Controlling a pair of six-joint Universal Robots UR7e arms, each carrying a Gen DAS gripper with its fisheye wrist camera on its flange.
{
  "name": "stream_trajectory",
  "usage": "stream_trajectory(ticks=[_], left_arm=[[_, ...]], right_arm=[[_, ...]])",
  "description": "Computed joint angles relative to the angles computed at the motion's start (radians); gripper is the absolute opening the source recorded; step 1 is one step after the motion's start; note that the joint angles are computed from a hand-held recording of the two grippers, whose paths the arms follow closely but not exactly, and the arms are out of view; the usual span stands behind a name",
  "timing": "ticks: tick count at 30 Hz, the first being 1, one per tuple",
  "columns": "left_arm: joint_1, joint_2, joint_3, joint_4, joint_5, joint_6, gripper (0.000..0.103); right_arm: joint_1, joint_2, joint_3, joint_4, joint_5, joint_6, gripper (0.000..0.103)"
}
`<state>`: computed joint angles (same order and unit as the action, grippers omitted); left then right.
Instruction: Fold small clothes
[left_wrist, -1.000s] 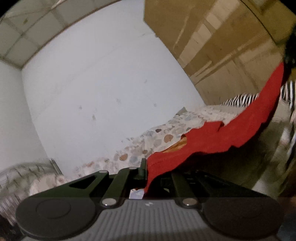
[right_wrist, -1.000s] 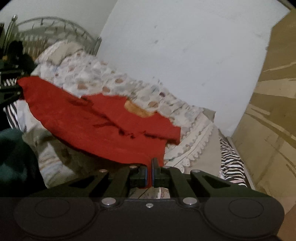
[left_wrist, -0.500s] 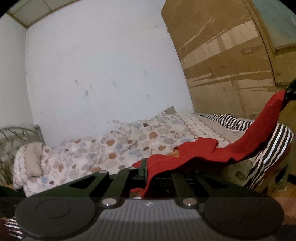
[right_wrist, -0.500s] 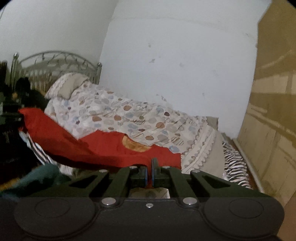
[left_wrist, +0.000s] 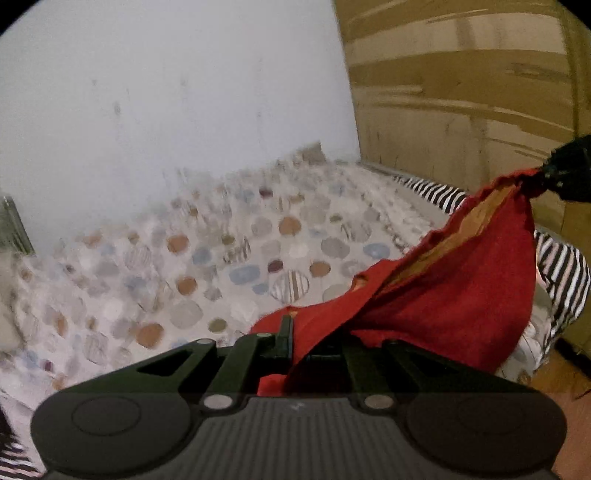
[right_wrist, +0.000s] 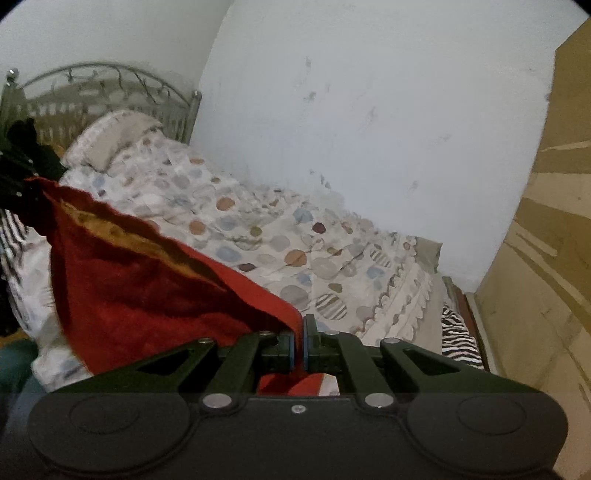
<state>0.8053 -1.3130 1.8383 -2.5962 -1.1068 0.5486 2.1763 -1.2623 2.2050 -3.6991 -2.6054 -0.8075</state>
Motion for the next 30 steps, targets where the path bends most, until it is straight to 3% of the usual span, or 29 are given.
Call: stream_trajectory(ticks=[4,8,15,20,21,23,25,26,28,30], left_arm=[[0.085,0.174,-0.187,0.096,-0.015,-0.116,0.006],[0.132,0.289,-0.278,0.096,-0.007,-0.097,0.006],[0.209,0.425,-0.398,0.144,-0.015,-0.179,0.008],[0.253,0.467,-0.444,0.206,-0.041,-0.254,0.015],[0.26,0.47,-0.449,0.209,-0.052,-0.259,0.018],[0.269,0.469,-0.454,0.212,-0.072,-0.279,0.038],[0.275,0.458,-0.439,0.171,-0.088,-0.294,0.087],[0.277,0.451,-0.427,0.143,-0.096,-0.295,0.092],[0.287,0.433,-0.404,0.091,-0.129,-0.29,0.095],[0.298,0.417,-0.394,0.077,-0.166,-0.303,0.1]], right_arm=[[-0.155,0.029,-0.104,0.14,0.081,0.012,0.003],[-0.267,0.092,-0.201,0.229,0.111,-0.002,0.003],[-0.413,0.18,-0.303,0.289,0.197,0.043,0.004],[-0.471,0.209,-0.309,0.29,0.257,0.09,0.006],[-0.479,0.213,-0.307,0.286,0.264,0.098,0.007],[-0.49,0.219,-0.304,0.275,0.277,0.104,0.011],[-0.502,0.219,-0.299,0.267,0.295,0.114,0.026],[-0.505,0.219,-0.297,0.26,0.3,0.118,0.032],[-0.513,0.212,-0.286,0.247,0.309,0.131,0.057],[-0.522,0.193,-0.263,0.242,0.334,0.151,0.074]])
